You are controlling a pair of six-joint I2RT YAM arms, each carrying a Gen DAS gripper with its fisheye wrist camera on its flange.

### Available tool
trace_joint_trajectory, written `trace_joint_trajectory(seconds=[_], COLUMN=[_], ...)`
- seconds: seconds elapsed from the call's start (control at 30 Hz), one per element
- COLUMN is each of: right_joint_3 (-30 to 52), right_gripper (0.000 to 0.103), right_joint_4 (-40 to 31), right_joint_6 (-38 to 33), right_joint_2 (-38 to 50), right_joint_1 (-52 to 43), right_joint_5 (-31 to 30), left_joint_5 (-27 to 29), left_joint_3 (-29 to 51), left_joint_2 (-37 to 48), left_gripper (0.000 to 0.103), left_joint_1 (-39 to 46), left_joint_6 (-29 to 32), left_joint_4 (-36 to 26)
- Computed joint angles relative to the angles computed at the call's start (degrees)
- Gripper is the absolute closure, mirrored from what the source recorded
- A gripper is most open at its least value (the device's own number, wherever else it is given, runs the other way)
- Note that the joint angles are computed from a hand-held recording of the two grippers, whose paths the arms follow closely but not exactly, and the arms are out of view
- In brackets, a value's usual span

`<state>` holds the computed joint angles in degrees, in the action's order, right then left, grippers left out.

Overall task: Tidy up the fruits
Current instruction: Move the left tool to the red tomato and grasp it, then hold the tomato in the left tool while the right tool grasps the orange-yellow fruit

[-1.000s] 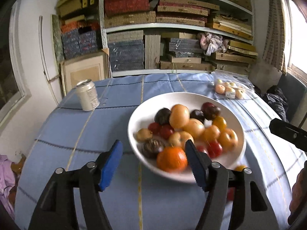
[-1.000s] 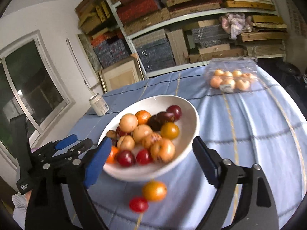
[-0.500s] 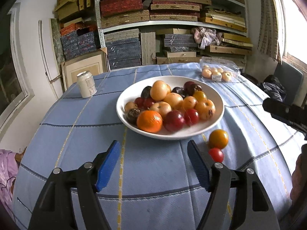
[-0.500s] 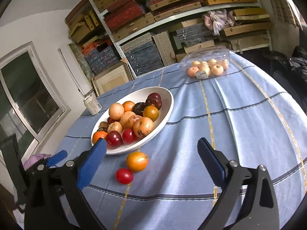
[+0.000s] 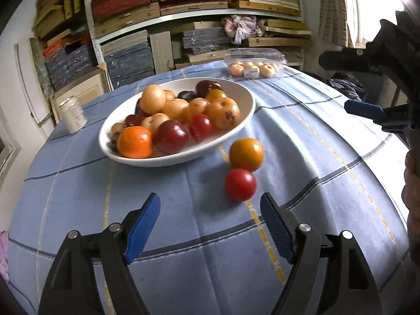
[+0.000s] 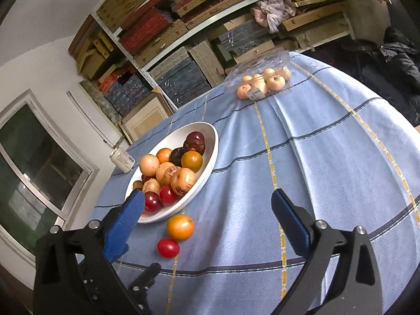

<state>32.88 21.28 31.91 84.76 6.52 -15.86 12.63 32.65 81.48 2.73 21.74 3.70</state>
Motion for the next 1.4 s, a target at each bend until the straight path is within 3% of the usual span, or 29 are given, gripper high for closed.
trace_joint_trajectory(seconds=[0.23,0.37,0.43,0.53,0.67,0.93,1.23,1.4], right_joint_3=[0.5,0.8,1.0,1.2,1.7,3.6,9.9,15.4], right_gripper=[0.008,0.008,0.008,0.008,0.007,0.007,0.008,0.03], right_joint_4=[-1.0,-1.5,-1.8,-2.0,-2.7,-4.5,-9.7,-12.7], right_joint_6=[-0.8,-0.7,-0.9,-1.0,-1.7,-4.8,-16.9,-19.0], right_joint_2=[0.2,0.2,0.3,0.5,0.9,3.5,10.3,15.9], right_joint_1=[0.2,0.7,1.0,1.5,2.4,4.6,16.4,18.1], right_joint_5=[0.0,0.4,0.6,0.9,1.5,3.0,13.5,15.7], left_joint_5=[1.5,2.7,3.4,4.0,4.9,5.7,9.2,10.8], left_joint_3=[4.8,7.4,9.3,10.7,12.1,8.9,8.3,8.9], left_joint_2=[5.8,8.5,10.2,11.6,13.0,8.8,5.0,4.5], left_gripper=[0.026,0.045,0.052,0.053,0.072,0.073,0.073,0.073], left_joint_1=[-2.7,-3.3,-3.3,-3.3,-3.1,0.0,13.1,14.8], left_joint_6=[-1.4,-1.9,-2.3,-2.8,-2.8,-2.0,-0.7,-0.6], left_joint_4=[-2.0,-3.2,-4.7,-5.6,-6.7,-5.9,-7.3,-8.3])
